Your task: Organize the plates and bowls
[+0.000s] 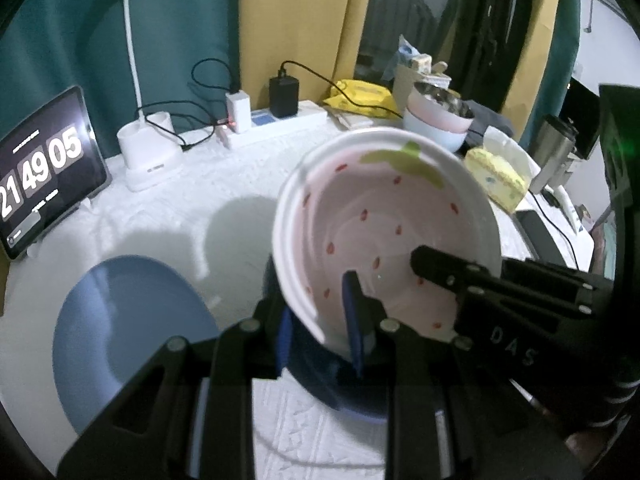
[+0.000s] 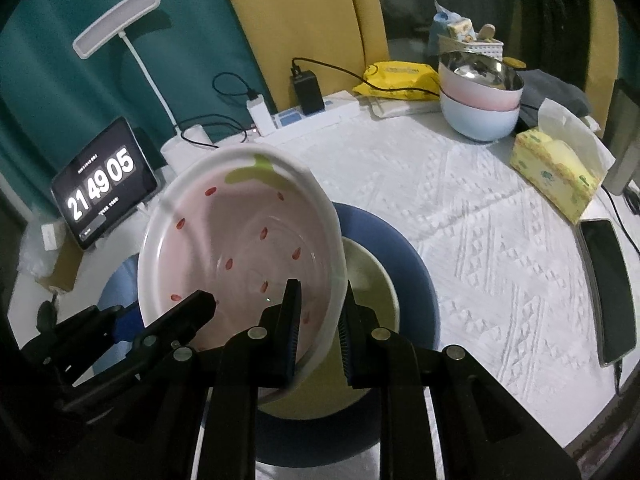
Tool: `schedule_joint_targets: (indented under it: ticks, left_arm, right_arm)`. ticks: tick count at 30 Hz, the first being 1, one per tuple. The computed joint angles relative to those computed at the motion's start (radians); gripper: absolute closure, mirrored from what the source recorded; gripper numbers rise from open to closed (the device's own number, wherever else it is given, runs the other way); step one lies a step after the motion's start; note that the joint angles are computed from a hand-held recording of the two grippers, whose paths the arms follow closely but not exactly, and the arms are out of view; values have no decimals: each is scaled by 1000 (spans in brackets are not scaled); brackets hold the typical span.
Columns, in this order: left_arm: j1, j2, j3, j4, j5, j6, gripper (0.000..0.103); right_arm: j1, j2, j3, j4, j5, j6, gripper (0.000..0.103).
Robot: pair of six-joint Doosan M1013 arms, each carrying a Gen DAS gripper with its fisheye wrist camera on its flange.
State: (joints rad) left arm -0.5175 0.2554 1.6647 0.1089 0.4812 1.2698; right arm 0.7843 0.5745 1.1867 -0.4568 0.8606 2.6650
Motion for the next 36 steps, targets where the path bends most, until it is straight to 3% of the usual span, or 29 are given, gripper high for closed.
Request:
schedule_joint_targets:
  ticks: [16,30,36]
  left_arm:
    - [-26,16,-1,67,47,-50,77]
    - [-29,2,18,106,21,-76,75]
    - [-24,-2,24,102,10,-73,75]
  right_arm:
    - [-1,-5,18,17,35,-16,84]
    - [22,15,-7,-78,96,-48,81]
    - [31,19,-18,-101,118,-54,74]
